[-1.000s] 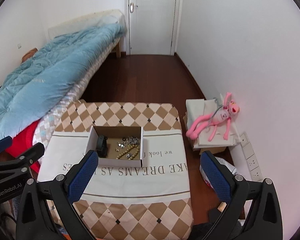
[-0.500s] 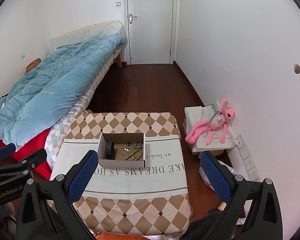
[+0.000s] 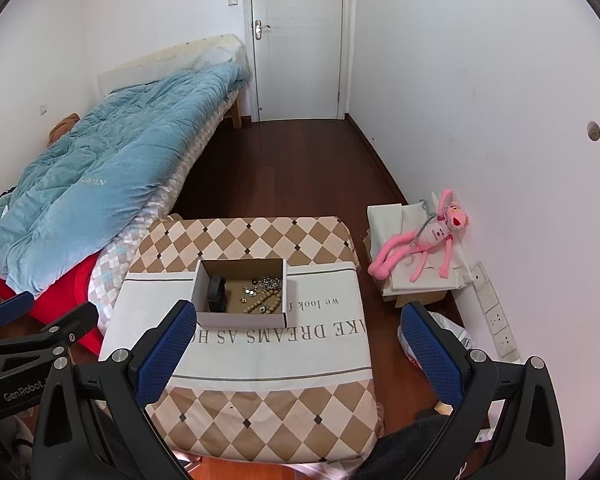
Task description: Organize jewelry
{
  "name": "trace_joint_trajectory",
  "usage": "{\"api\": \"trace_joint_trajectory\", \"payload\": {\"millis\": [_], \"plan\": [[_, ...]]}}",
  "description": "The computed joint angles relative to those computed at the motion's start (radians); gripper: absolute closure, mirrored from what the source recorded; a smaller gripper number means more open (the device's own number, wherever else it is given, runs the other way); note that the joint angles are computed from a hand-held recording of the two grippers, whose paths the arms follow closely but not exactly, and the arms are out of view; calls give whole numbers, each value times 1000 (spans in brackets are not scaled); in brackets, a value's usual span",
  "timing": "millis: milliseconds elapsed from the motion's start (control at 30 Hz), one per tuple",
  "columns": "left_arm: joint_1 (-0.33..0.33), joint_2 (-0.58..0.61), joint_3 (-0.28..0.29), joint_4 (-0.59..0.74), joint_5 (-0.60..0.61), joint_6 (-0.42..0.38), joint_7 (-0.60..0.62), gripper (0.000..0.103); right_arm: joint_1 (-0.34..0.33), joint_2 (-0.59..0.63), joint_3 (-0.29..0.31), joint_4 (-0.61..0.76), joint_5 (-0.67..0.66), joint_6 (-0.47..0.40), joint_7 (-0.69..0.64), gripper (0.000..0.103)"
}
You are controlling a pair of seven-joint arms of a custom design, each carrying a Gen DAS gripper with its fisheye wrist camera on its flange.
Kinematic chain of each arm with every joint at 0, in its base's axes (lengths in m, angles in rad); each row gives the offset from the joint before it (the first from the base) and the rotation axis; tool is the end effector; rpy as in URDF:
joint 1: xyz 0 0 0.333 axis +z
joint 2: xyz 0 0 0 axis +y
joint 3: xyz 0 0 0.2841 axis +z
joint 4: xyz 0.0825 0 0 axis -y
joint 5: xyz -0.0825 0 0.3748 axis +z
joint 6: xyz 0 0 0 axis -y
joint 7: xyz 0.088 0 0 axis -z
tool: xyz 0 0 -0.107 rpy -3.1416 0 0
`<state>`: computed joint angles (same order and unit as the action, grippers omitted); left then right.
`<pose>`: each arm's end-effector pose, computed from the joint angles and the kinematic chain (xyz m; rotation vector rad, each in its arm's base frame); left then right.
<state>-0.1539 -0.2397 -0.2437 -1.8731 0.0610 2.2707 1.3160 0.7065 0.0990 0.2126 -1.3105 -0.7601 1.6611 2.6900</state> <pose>0.4823 -0.2168 0.6498 -1.7126 2.0500 -0.7096 0.4083 0.4098 0.6940 -1.6055 2.0314 -0.9073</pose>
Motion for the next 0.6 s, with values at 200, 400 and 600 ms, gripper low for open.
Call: {"api": "trace_joint_trajectory", "payload": {"millis": [200, 400, 600], "plan": [[-5, 76, 3, 72, -2, -44, 0, 0, -22, 5, -12, -8, 18, 13, -9, 0], [-18, 152, 9, 146, 33, -80, -16, 0, -37, 53, -33, 34, 41, 26, -44, 0], [-34, 234, 23, 235, 71, -103, -27, 0, -48, 119, -67, 105, 82, 41, -94, 0]]}}
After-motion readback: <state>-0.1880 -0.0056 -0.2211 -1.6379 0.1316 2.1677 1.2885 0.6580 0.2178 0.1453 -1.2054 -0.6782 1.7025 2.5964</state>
